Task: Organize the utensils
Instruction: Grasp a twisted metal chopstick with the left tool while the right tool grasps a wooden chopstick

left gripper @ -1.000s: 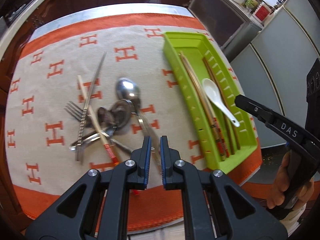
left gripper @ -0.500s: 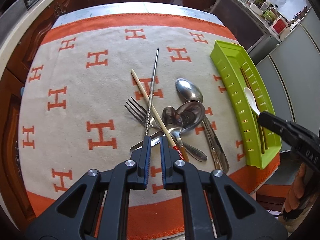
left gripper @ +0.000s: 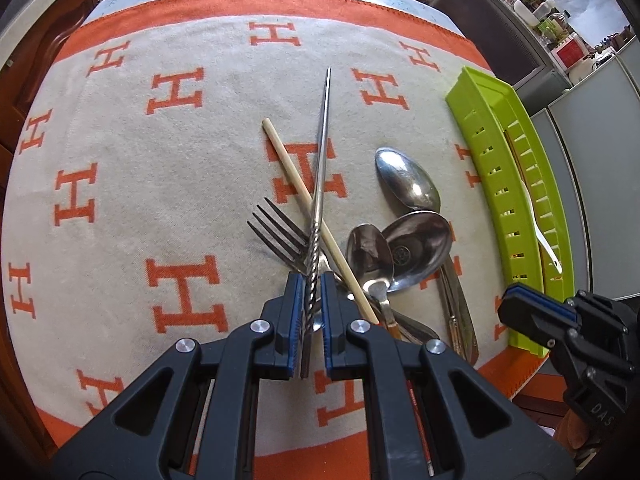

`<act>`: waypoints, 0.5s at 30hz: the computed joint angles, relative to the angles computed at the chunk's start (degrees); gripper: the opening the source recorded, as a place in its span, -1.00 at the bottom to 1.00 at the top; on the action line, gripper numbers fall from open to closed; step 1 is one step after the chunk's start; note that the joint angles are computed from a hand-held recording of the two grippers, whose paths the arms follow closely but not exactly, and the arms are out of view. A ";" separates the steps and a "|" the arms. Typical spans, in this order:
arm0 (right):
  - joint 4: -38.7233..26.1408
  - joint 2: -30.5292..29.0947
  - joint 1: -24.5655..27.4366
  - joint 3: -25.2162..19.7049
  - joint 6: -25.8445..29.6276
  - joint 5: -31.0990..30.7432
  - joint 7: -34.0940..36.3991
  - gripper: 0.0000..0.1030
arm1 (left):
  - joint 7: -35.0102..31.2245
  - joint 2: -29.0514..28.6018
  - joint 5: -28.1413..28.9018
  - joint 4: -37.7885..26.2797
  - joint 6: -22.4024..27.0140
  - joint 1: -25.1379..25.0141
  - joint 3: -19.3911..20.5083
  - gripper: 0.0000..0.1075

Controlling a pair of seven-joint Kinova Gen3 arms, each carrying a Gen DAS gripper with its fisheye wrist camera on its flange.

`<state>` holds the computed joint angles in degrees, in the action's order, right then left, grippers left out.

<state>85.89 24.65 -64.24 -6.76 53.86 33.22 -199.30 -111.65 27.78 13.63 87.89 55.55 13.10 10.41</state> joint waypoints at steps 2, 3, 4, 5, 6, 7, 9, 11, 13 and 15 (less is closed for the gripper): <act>-0.46 0.46 0.34 -0.16 -0.13 -0.39 0.68 -0.87 | 0.30 0.91 -0.14 -0.88 0.58 0.26 -0.02 -0.90; -0.61 0.59 0.48 -0.20 -0.26 -0.60 1.10 -0.87 | 0.44 1.31 -0.19 -1.19 0.73 0.38 -0.03 -0.90; -0.76 0.77 0.63 -0.21 -0.45 -0.81 1.54 -0.87 | 0.58 1.62 -0.15 -1.38 0.85 0.44 -0.01 -0.90; -0.94 0.97 0.74 -0.24 -0.72 -1.03 2.03 -0.87 | 0.64 1.95 -0.01 -1.64 1.01 0.38 0.04 -0.90; -1.10 1.13 0.83 -0.21 -0.95 -1.26 2.48 -0.88 | 0.49 2.01 0.36 -1.56 0.68 0.19 0.20 -0.90; -1.38 1.38 0.96 -0.23 -1.20 -1.51 3.15 -0.88 | 0.33 2.02 0.61 -1.46 0.49 0.05 0.31 -0.90; -2.07 1.91 1.11 -0.15 -1.59 -2.03 4.45 -0.87 | 0.41 1.91 1.04 -1.05 -0.26 -0.09 0.31 -0.91; -2.58 2.33 1.21 -0.05 -2.10 -2.52 5.96 -0.88 | -0.14 1.40 1.66 -0.12 -1.33 -0.64 0.49 -0.92; -3.57 3.00 1.26 0.04 -2.19 -3.01 7.90 -0.88 | -0.32 0.45 1.96 1.13 -2.79 -0.86 0.44 -0.93; -4.59 3.73 1.14 0.23 -2.37 -3.33 9.84 -0.88 | -0.88 -0.56 2.78 2.24 -3.70 -1.59 0.66 -0.93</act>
<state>81.31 28.38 -63.10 -6.53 51.49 29.89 -189.46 -112.54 27.22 16.41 90.12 51.84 11.51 11.07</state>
